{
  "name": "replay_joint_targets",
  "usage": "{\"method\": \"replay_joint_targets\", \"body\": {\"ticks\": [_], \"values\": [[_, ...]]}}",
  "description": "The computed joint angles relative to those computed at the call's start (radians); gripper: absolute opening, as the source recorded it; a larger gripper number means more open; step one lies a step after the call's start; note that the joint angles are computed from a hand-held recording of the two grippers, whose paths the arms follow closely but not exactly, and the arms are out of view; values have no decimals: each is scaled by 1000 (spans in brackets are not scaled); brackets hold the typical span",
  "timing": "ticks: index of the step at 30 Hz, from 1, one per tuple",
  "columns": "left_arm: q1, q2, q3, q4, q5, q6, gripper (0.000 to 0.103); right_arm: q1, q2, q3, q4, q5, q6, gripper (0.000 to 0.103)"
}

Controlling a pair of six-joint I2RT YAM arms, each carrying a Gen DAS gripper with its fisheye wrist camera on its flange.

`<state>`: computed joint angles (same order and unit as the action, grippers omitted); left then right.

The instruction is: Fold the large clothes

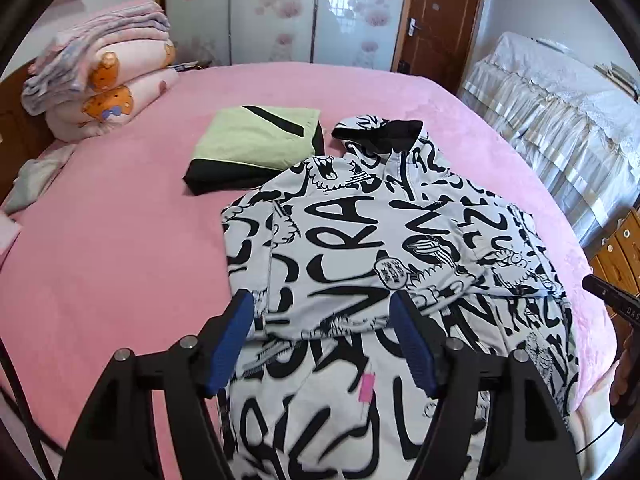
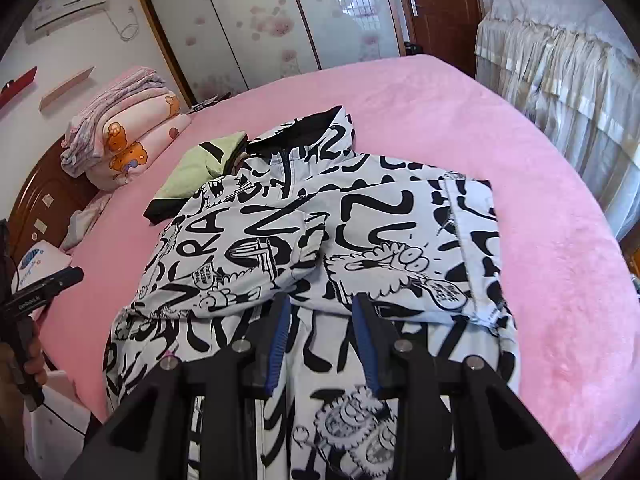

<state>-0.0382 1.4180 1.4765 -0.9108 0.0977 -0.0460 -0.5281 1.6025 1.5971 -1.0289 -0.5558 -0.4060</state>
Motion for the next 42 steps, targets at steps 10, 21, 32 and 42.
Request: {"method": "replay_joint_targets", "body": {"ticks": [10,21,32,42], "values": [[1,-280,-209,-86,-60,19,69,-148,-172,-137,-74,-62,-170,38],[126,-452,-462,-178,-24,81,69,-372,-195,-227,-213,-81,-472,41],[294,-457,-693,-197,130,129,69,-517,-100,-305,-192,7,-634,53],[331,-409,-761,-166,245,147,69,-545,42,-348,-167,110,-654,53]]}}
